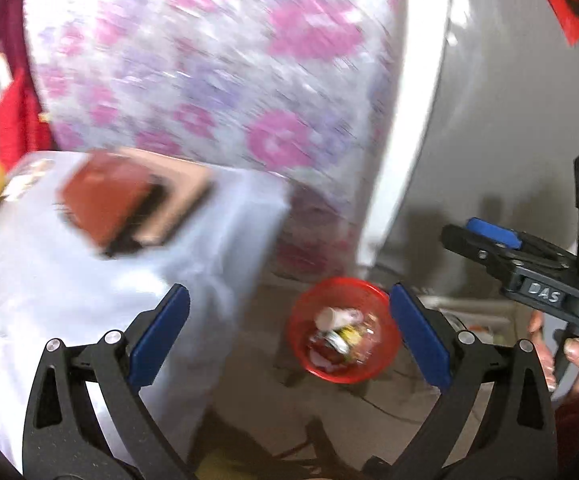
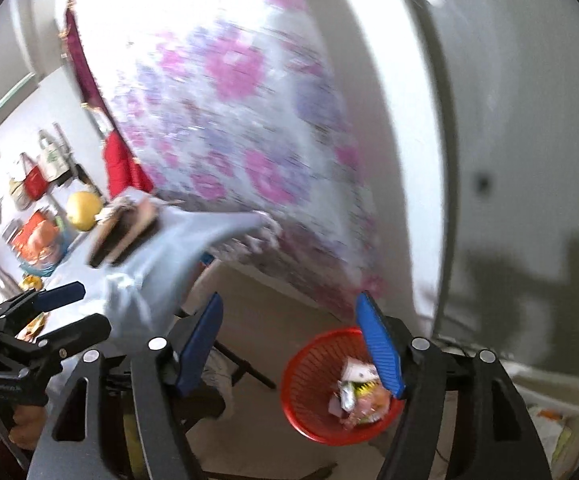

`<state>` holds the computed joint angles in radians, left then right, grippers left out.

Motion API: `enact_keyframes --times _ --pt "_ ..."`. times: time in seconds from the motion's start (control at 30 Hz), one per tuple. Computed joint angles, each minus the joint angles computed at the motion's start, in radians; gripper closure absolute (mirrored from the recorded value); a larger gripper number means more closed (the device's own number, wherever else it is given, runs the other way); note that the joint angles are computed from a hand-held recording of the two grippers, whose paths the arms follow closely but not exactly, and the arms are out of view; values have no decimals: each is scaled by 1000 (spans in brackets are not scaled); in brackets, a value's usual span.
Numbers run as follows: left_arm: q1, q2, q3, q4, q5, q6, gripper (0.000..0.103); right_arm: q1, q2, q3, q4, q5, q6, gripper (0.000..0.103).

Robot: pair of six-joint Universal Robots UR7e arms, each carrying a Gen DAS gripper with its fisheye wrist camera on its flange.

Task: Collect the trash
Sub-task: 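Return both grippers to the table above the remaining trash, then grasp the orange medicine box with the right gripper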

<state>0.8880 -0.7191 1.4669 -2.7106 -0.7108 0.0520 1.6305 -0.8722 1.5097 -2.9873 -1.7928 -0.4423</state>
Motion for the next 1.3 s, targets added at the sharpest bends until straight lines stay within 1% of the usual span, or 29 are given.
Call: enact_keyframes --times 0.1,0.2,0.33,0.43,0.53,0.6,0.63,0.73,0.9,0.93,0.97,1.0,1.03,1.07,1.13,1.2,1.3 --pt "-25 -64 99 -152 100 50 7 34 -2 9 -6 19 -25 28" --pt "-37 -133 182 -249 163 69 7 78 8 6 13 39 -53 26" --pt "-47 -230 292 -329 246 51 7 141 45 -18 59 72 -77 20" --pt "-47 -332 393 -350 336 12 7 186 77 -36 108 89 -82 19" --pt "-37 -435 475 -326 414 -39 7 230 120 -63 157 95 -97 16" --pt "-27 -520 529 -267 465 -113 7 257 150 -79 177 92 -108 13" --pt "-20 -560 548 -219 484 -161 7 275 175 -95 194 88 -115 13" --pt "14 -708 594 -7 533 -351 7 312 233 -141 247 93 -123 13" --pt "54 -891 625 357 567 -661 7 358 337 -250 361 109 -118 13" --pt "61 -910 626 414 572 -706 7 364 355 -270 379 107 -116 13" --pt "69 -935 624 506 572 -781 7 371 378 -295 404 103 -115 13" --pt "75 -950 625 556 567 -823 7 381 408 -330 433 94 -119 13" --pt "83 -957 626 565 557 -829 7 388 431 -356 451 85 -125 13" --pt "90 -960 634 532 543 -803 7 395 455 -382 470 74 -132 13" --pt "100 -961 650 446 512 -730 7 407 495 -431 501 60 -143 13" --pt "107 -957 662 354 467 -641 7 423 534 -478 524 46 -159 13" --pt "111 -955 673 272 403 -557 7 441 593 -549 534 17 -206 13"
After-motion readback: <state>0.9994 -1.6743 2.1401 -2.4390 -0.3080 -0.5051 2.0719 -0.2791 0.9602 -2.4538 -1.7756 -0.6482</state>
